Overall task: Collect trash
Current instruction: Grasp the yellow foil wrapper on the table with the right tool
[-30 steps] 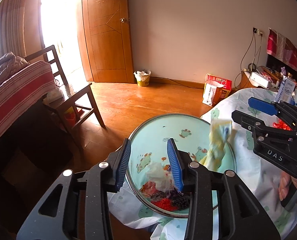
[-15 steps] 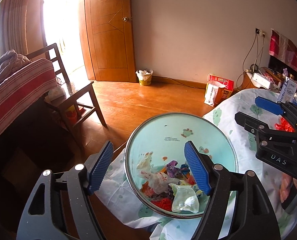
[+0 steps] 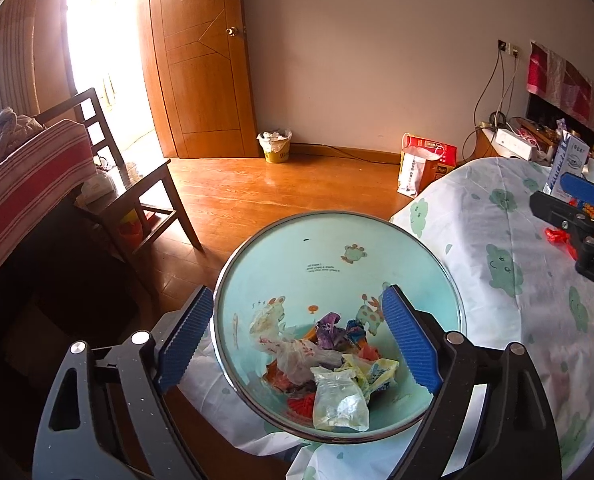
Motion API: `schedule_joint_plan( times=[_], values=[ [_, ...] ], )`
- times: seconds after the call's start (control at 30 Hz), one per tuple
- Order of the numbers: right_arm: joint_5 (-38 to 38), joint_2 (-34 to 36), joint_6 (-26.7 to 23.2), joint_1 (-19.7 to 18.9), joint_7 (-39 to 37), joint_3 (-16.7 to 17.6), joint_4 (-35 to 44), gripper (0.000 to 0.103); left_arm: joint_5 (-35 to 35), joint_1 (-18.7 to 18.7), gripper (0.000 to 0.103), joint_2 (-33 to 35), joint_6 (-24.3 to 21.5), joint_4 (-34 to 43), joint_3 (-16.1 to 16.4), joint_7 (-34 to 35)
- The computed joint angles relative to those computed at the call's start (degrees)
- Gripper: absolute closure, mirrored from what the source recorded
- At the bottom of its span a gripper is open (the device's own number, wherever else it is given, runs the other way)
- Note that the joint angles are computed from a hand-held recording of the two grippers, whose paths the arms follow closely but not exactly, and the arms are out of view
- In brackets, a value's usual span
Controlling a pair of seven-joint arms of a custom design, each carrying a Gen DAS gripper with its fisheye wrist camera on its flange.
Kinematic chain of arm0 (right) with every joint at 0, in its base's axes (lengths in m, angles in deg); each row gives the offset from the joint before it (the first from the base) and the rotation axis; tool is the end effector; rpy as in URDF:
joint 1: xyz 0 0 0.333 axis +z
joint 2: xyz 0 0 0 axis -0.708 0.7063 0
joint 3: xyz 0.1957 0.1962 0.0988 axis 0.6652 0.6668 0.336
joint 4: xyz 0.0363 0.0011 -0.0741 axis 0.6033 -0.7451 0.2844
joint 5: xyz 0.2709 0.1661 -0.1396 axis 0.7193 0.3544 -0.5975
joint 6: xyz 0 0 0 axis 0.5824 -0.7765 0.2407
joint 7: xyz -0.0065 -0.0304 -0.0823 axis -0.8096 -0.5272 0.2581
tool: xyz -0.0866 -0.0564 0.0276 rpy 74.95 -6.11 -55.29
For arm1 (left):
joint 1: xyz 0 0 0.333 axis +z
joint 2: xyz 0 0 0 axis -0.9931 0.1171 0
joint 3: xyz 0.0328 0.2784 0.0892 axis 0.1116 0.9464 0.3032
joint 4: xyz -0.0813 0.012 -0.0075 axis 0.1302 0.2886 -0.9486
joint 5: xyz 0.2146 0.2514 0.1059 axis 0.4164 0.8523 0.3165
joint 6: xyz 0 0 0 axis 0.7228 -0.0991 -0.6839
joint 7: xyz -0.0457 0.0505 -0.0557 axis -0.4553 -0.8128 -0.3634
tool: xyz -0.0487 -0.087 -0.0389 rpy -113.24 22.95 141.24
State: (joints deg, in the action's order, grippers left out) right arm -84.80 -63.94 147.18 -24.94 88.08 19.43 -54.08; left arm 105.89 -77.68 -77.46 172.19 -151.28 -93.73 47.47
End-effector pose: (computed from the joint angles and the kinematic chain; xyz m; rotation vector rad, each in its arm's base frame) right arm 0.4936 0.2707 0.4707 -1.8063 1.3243 -0.8784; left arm 0.4801 -0.1030 0.4519 -1.6340 1.7314 -0.7531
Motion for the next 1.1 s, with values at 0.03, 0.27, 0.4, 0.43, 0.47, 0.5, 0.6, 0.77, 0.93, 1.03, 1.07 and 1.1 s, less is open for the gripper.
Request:
schedule_joint_plan(
  times=[0.03, 0.27, 0.4, 0.43, 0.47, 0.5, 0.6, 0.77, 0.93, 1.03, 1.07, 1.1],
  values=[
    [0.03, -1.06, -0.75, -0.2, 0.51, -0.26, -1.09, 0.035, -0.17, -0.29, 0.016, 0.64, 0.04, 0.52, -0.22, 0.4],
    [5.4, -7.85, -10.15, -6.72, 3.51, -1.37, -8.65, 0.035, 3.01, -4.94, 0.011, 6.06, -0.13, 6.96, 0.47, -1.33],
    [8.85, -8.12, -12.64, -10.41, 1.83, -1.91, -9.65, 0.035, 3.16, -8.12, 0.01, 7.97, 0.07, 9.61, 1.82, -0.43],
    [9.68, -8.11, -12.73, -11.22, 1.44, -2.15, -9.74, 0.036, 3.17, -8.76, 0.01, 8.28, -0.03, 10.06, 2.11, -0.26],
    [10.17, -8.18, -12.53, -11.98, 1.31, -2.39, -9.99, 0.036, 2.91, -9.31, 0.01, 8.58, -0.1, 10.39, 2.35, 0.1],
    [10.39, -8.15, -12.21, -12.61, 1.38, -2.51, -10.16, 0.037, 2.67, -9.78, 0.01, 8.83, -0.16, 10.67, 2.62, 0.36],
    [14.18, -7.0, -10.62, -14.07, -2.15, -3.01, -10.04, 0.038, 1.65, -10.9, 0.01, 9.69, -0.88, 11.47, 3.17, 1.46],
    [33.75, -4.48, -8.12, -14.26, -21.47, -3.03, -12.25, 0.05, -0.57, -11.95, 0.01, 10.17, -0.91, 11.6, 4.18, 3.39],
    [43.85, -7.77, -2.05, -14.17, -30.56, -3.17, -18.68, 0.078, -3.18, -12.53, 0.01, 10.38, -0.61, 11.9, 4.2, 5.64],
    [45.34, -9.78, -2.14, -14.21, -32.62, -2.04, -20.75, 0.084, -4.02, -13.39, 0.01, 10.49, -0.29, 12.43, 4.19, 6.71],
    [44.37, -10.73, -2.17, -14.55, -31.56, -1.52, -21.69, 0.084, -3.87, -13.77, 0.01, 10.55, -0.25, 12.7, 4.19, 6.75],
    [43.83, -11.79, -1.74, -14.93, -30.74, -1.07, -22.92, 0.084, -4.2, -14.09, 0.01, 10.65, -0.23, 12.93, 4.04, 7.31]
  ],
)
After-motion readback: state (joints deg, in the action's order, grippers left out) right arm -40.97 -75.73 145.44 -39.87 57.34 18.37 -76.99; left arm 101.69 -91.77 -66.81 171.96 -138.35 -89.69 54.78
